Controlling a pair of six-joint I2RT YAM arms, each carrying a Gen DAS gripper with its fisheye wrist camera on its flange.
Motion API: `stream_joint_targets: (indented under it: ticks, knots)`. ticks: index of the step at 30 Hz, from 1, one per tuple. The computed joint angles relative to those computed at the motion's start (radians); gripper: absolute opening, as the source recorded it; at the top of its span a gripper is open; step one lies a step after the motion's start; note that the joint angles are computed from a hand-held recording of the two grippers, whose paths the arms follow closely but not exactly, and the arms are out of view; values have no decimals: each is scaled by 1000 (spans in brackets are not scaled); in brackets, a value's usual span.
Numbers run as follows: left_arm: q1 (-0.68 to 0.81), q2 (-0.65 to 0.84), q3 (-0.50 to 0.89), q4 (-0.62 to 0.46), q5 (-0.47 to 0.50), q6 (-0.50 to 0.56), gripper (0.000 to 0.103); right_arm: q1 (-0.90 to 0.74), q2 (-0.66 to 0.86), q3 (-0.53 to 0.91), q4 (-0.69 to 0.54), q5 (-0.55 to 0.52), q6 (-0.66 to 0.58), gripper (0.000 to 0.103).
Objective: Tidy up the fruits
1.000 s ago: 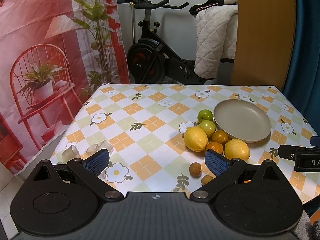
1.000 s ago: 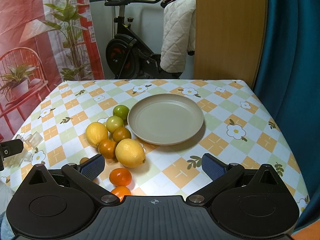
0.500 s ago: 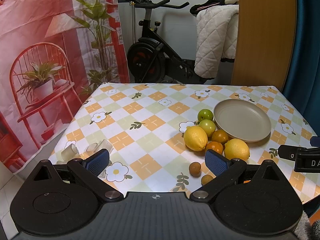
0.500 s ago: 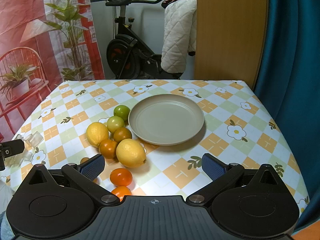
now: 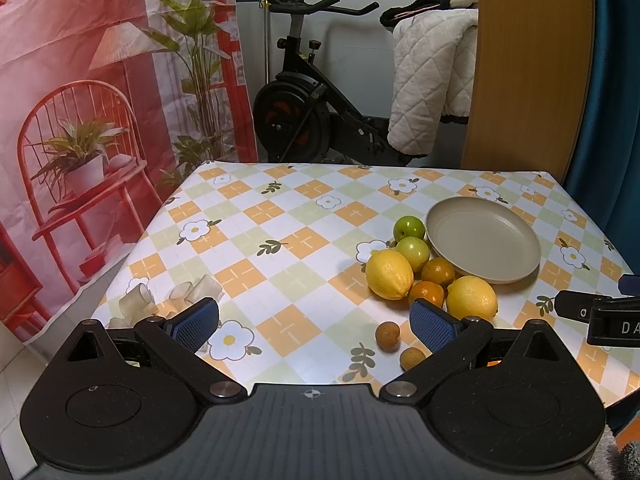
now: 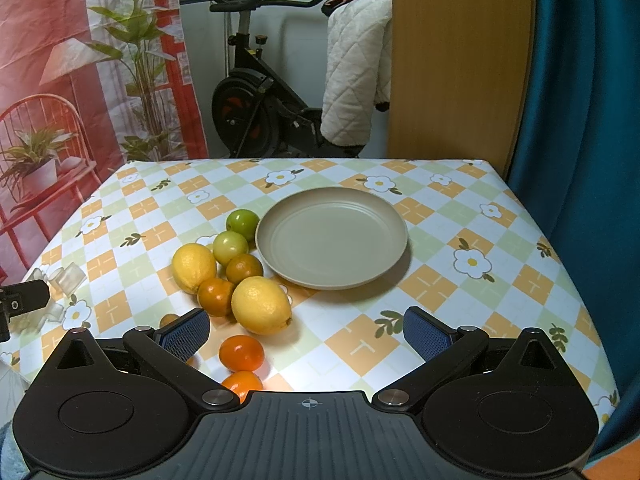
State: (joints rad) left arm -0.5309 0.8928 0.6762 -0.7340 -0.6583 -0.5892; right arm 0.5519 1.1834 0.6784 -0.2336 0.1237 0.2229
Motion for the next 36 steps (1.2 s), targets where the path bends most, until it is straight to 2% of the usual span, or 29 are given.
stream_joint_targets:
  ticks: [13, 25, 32, 34, 36]
  knots:
    - [33, -8, -15, 15, 38, 5, 102, -9, 20, 14, -3, -8, -4, 102]
    - [109, -27, -58, 86, 111, 55, 102, -5, 47, -3, 34, -9, -9, 101]
    - [158, -30, -93, 150, 161, 116, 101, 6, 95, -19, 83, -33, -35, 91]
    - [174, -36, -102, 166, 181, 131, 93, 7, 109, -22, 91, -45, -42, 84]
    - [192, -33, -109, 181, 207, 142, 93, 10, 122, -25, 101, -56, -46, 81]
